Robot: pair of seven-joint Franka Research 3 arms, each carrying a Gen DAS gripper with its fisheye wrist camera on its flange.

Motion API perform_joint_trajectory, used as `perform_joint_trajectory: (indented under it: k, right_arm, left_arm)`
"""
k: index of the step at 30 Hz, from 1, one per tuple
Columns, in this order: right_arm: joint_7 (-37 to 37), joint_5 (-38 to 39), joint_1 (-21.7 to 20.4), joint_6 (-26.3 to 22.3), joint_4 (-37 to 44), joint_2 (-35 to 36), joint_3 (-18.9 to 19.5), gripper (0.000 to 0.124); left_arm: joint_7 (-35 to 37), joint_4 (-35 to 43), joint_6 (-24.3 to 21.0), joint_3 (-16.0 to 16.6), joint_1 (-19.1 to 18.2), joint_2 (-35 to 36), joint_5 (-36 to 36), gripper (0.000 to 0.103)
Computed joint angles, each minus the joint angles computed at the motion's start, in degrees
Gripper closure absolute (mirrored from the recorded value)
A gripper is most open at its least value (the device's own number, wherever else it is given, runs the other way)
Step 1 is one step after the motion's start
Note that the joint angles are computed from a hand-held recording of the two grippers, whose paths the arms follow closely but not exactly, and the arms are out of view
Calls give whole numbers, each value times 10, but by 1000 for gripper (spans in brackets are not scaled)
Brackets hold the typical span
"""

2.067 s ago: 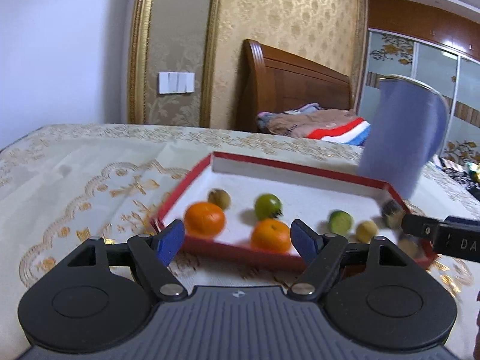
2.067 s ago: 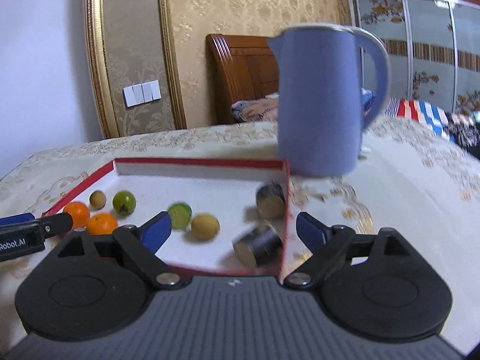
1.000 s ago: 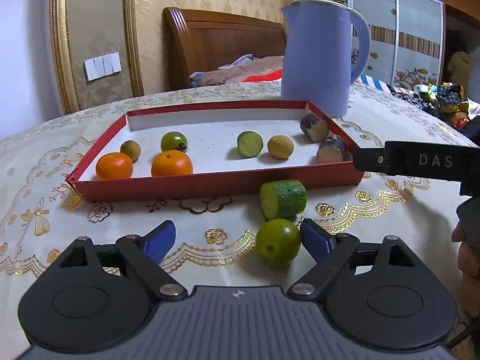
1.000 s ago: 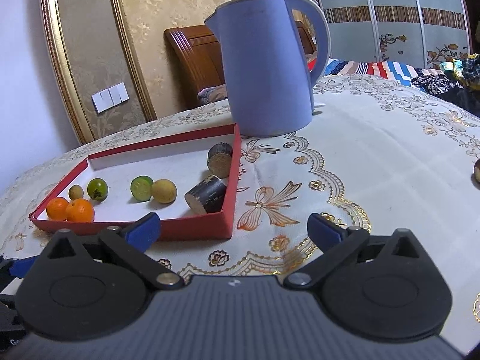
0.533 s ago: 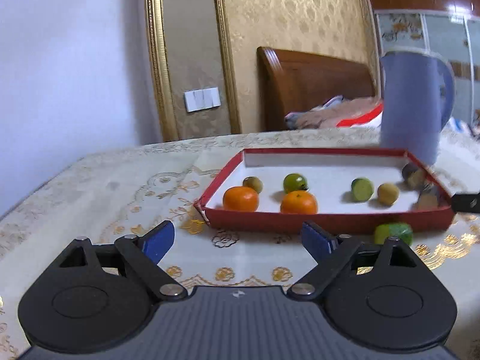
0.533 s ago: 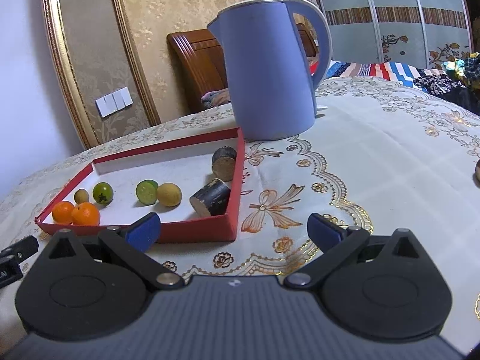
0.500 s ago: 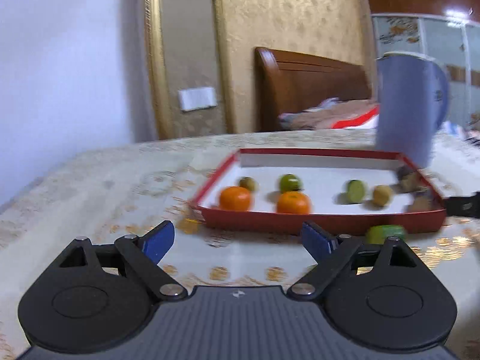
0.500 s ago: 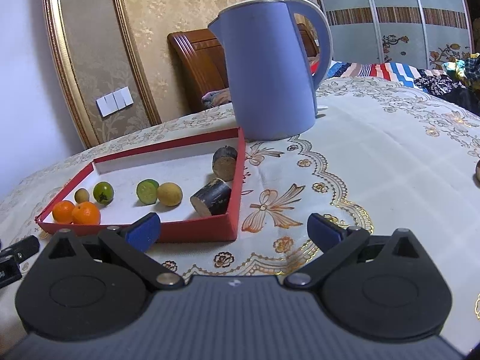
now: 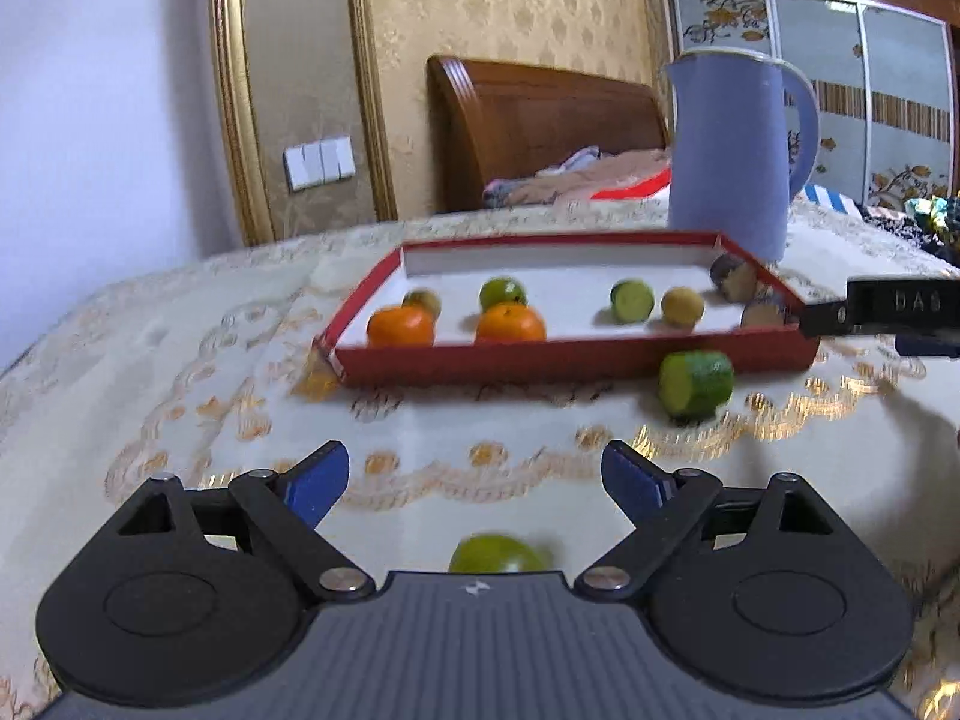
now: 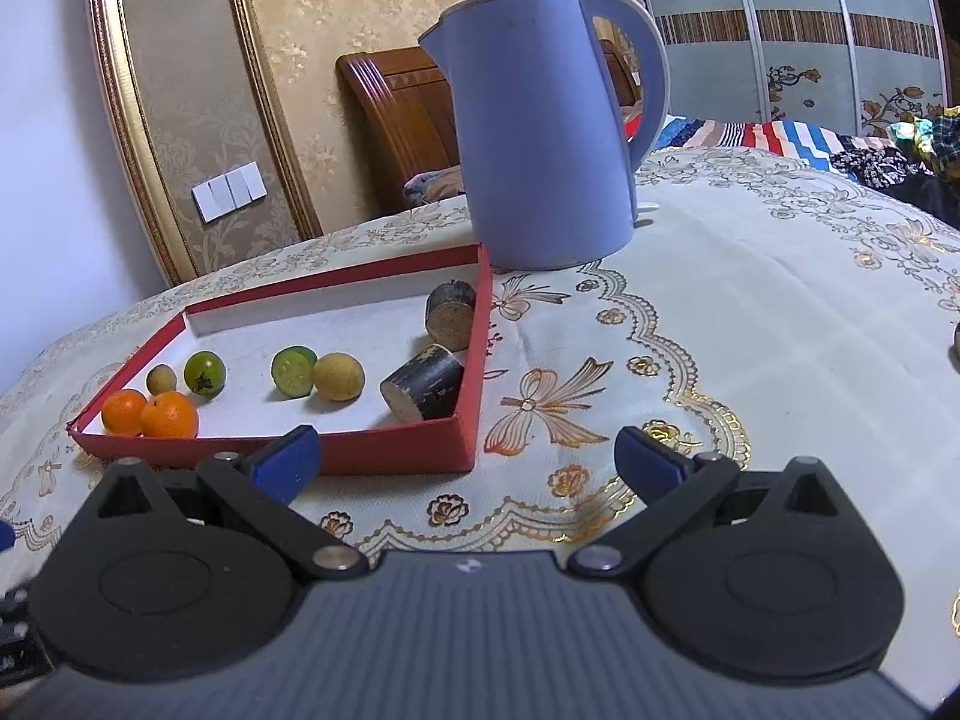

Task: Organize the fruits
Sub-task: 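Withdraw both open tools from the tray toward the green tomato and cucumber chunk, then approach the green tomato with the left tool while the right tool closes on a cucumber chunk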

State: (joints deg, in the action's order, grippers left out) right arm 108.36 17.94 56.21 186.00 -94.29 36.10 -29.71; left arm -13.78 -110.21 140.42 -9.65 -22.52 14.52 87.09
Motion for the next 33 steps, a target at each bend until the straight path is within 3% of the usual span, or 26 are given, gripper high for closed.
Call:
perform_joint_trajectory:
  k: [8, 13, 22, 26, 33]
  right_arm:
    - [2, -6, -2, -4, 0, -1, 3, 21]
    - [4, -14, -2, -10, 3, 0, 1, 21]
    - [17, -49, -10, -23, 7, -1, 10, 21]
    - [9, -59, -27, -23, 8, -6, 31, 21]
    - [18, -75, -31, -26, 10, -6, 36, 21]
  left_arm:
    - [0, -51, 65, -6, 23, -31, -65, 11]
    - [-13, -50, 52, -5, 25, -30, -85, 11]
    - [34, -5, -36, -4, 4, -1, -151, 11]
    - [39, 0, -35, 0, 3, 2, -155, 11]
    - [48, 4, -22, 5, 7, 4, -163, 11]
